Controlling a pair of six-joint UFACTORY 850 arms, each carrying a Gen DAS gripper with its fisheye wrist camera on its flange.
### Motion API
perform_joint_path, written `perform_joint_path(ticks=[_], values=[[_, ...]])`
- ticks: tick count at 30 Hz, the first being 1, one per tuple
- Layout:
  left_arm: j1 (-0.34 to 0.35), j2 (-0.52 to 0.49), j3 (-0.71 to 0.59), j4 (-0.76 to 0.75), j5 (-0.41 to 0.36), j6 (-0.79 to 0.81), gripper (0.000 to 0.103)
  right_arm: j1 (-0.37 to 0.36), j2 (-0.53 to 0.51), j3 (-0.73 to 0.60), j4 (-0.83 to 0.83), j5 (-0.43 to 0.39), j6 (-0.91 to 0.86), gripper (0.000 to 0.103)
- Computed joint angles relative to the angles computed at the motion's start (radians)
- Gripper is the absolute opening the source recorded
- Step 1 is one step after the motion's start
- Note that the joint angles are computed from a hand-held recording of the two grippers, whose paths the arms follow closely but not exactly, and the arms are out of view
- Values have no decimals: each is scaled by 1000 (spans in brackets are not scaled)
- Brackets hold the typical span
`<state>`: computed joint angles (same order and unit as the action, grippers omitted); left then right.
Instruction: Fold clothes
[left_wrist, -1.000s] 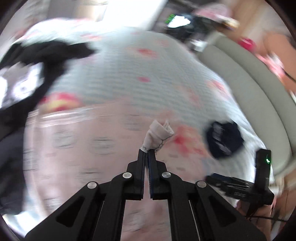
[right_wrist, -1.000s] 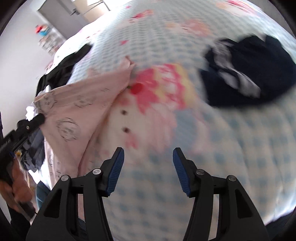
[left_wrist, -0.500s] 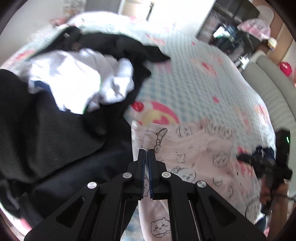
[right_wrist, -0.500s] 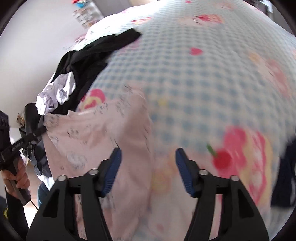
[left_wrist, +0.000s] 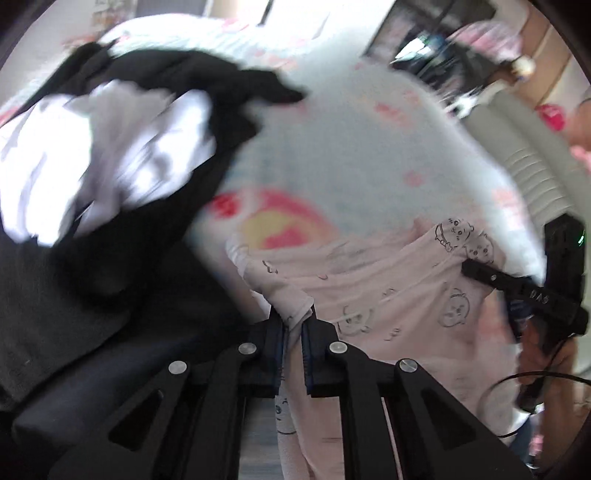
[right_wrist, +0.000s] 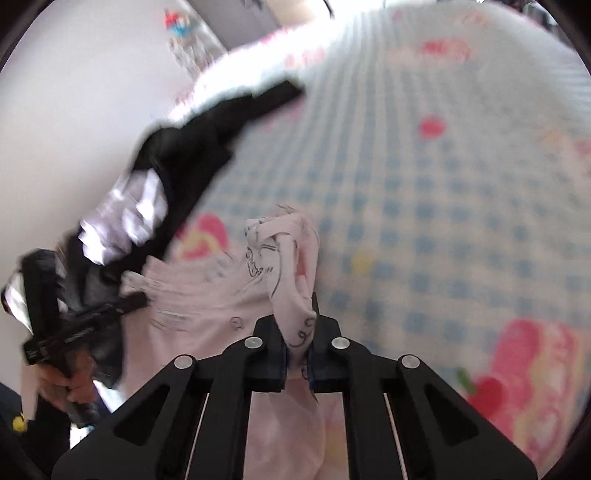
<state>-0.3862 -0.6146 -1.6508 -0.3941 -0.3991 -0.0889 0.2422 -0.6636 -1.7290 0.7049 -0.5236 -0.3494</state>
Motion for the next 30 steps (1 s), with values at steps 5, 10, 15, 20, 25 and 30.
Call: perform_joint_path(ticks=[5, 10, 15, 20, 25, 30], values=[[-11, -94, -134, -2, -27, 33, 9, -19, 75, 46, -211, 59, 166, 7], [-11, -259, -334, 174, -233, -136, 13, -13, -35, -68, -568, -87, 460, 22], [-14, -206, -262, 177, -151, -122, 18, -41, -33, -70, -547, -18, 529, 38], [-16, -181, -233, 173, -107, -105, 17, -47, -151, -248, -308, -154, 240, 53], [-26, -154, -199, 247, -63, -162, 15, -2, -130, -211, -249, -151, 43, 9], [-30, -172, -225, 258, -90, -154, 16, 4, -79, -114, -199, -159, -47, 8]])
